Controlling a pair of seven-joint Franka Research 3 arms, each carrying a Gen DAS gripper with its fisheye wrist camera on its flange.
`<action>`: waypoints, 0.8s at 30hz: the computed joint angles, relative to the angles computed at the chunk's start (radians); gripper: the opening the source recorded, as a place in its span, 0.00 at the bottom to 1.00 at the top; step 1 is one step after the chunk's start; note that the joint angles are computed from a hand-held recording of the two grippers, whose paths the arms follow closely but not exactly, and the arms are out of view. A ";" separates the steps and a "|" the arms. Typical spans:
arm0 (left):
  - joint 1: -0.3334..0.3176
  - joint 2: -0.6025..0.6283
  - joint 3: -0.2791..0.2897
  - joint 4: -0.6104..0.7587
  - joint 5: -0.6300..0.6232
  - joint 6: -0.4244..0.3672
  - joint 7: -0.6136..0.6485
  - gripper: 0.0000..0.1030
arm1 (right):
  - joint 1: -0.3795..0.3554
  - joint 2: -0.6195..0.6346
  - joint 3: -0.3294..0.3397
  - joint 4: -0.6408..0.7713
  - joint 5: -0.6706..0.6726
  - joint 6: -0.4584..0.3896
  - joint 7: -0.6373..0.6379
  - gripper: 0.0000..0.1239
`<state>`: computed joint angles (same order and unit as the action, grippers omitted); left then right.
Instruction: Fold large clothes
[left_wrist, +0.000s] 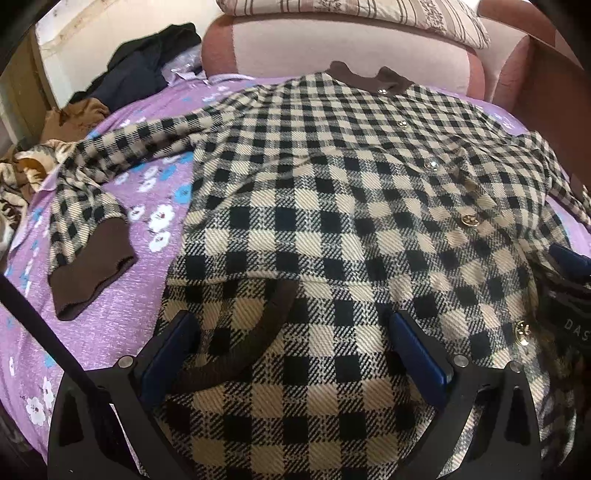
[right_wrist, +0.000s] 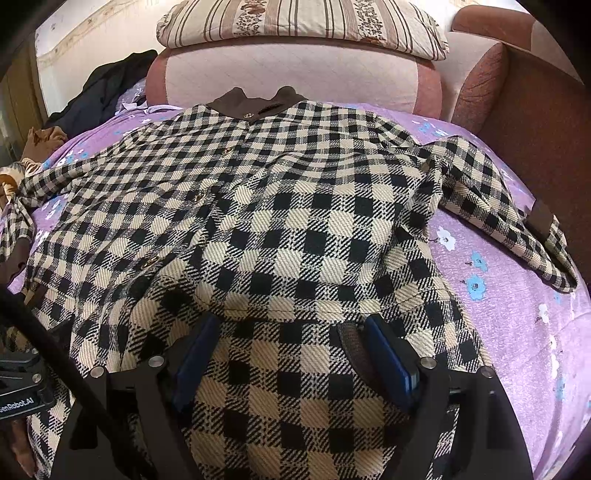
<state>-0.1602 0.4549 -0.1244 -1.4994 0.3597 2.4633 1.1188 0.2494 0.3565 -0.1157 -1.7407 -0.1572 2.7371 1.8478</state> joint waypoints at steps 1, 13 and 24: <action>0.004 0.001 -0.003 0.002 -0.009 0.000 0.004 1.00 | 0.004 -0.005 -0.004 -0.007 -0.007 0.004 0.005 0.68; -0.030 -0.002 0.028 -0.013 0.084 0.031 -0.093 1.00 | 0.039 -0.022 -0.038 -0.031 -0.127 0.018 0.093 0.68; -0.015 -0.128 0.030 -0.175 0.148 0.194 -0.141 1.00 | 0.038 -0.066 -0.041 -0.082 -0.187 0.089 0.124 0.68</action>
